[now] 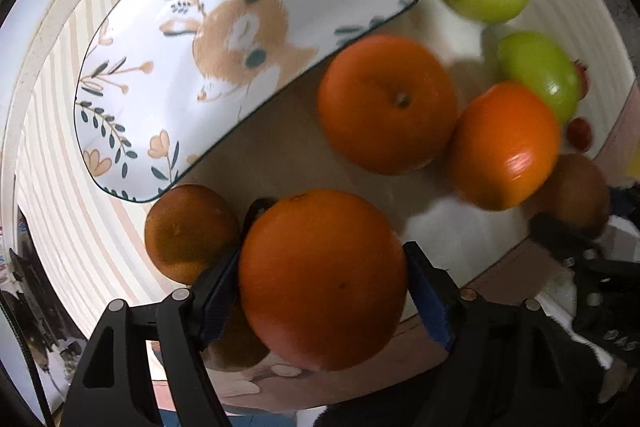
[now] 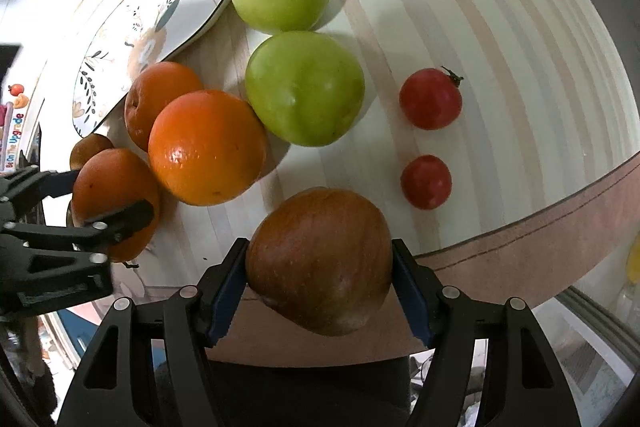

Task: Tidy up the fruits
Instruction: 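Carry the orange and apple over the deer plate with both tools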

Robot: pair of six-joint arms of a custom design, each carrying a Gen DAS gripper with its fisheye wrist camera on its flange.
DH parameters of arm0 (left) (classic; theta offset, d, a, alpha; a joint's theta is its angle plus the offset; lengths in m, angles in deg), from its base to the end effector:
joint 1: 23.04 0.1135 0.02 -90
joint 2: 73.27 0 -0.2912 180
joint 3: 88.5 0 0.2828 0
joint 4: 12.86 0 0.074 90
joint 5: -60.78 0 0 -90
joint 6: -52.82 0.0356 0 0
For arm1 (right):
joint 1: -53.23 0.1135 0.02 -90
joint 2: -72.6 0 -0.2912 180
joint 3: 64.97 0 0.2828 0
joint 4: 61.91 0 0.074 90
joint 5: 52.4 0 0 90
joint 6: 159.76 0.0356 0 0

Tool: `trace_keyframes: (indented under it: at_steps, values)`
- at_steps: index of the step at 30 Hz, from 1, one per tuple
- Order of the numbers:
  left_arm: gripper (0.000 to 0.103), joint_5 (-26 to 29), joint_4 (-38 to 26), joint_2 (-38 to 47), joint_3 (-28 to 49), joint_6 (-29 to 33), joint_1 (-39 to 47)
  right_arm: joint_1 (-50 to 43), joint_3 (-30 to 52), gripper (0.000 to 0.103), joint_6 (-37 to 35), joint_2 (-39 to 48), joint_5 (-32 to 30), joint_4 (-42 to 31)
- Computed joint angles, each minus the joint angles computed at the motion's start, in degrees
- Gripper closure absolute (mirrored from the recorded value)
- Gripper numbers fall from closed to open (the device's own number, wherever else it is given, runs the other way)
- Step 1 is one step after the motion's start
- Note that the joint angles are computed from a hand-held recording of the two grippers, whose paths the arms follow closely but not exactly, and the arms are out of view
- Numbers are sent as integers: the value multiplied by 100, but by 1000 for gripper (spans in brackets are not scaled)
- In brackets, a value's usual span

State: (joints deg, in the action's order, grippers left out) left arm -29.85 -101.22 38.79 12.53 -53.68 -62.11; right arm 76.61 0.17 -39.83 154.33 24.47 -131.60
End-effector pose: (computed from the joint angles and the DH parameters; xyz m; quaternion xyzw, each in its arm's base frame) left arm 0.3023 -0.2449 0.2211 -0.1955 -0.9773 -0.0430 0.0699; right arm 0.2319 0.1091 0.2125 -0.0530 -0.9915 -0.1166 0.0224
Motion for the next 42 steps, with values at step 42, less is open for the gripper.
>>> trace_keyframes:
  at_steps: [42]
  values:
    - [29, 1180, -363, 944, 2390, -1598, 2573, 445, 6997, 32, -2301, 4981, 139, -1886]
